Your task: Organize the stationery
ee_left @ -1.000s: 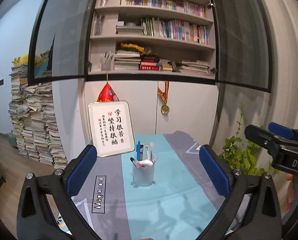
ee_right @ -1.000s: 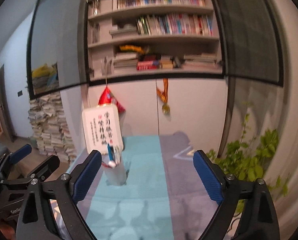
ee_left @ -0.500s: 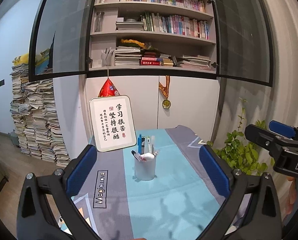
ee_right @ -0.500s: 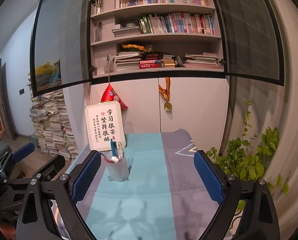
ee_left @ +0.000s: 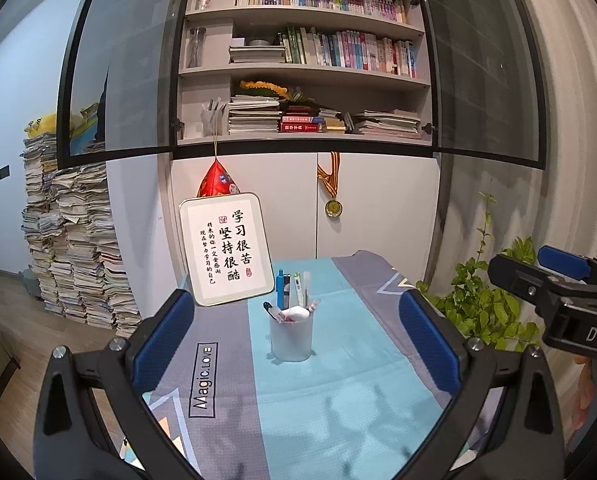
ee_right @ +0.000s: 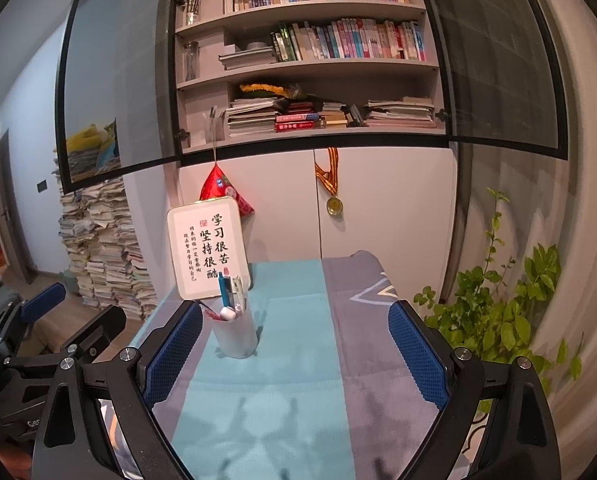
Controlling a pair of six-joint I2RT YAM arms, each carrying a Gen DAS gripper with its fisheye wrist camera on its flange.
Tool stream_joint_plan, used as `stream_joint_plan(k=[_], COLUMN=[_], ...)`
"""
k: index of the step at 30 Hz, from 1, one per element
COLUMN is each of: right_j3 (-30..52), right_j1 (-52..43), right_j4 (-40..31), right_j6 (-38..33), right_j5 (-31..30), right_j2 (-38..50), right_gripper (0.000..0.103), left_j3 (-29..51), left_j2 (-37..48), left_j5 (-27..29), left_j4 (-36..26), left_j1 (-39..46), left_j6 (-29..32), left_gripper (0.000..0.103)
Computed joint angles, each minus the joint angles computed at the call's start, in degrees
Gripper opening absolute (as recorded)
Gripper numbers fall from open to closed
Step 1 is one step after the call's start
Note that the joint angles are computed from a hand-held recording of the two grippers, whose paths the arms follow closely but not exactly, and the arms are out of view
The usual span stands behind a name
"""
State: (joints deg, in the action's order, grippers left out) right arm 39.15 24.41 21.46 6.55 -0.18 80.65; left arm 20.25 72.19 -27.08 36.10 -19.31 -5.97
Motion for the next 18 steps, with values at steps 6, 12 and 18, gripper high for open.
stream_joint_plan(k=[6,12,18], right_j3=[-0.1,-1.5,-1.7], right_j1=[0.0,0.7,0.8], right_j4=[0.1,1.6,1.4], right_j6=[0.0,-0.5,-0.4], right_j5=[0.0,2.1,2.1], right_j2=[0.0,-1.3,-1.6], right_gripper=[0.094,0.094,0.094], left_j3=[-0.2,-0.2,-0.5], left_j2=[-0.1,0.0,-0.5], left_j5=[-1.2,-2.1,-2.2], left_j4=[0.3,0.3,0.6], left_j1=[-0.8,-1.6,-1.7], left_j6=[0.5,0.7,1.0], left_gripper=[0.102,0.102,0.102])
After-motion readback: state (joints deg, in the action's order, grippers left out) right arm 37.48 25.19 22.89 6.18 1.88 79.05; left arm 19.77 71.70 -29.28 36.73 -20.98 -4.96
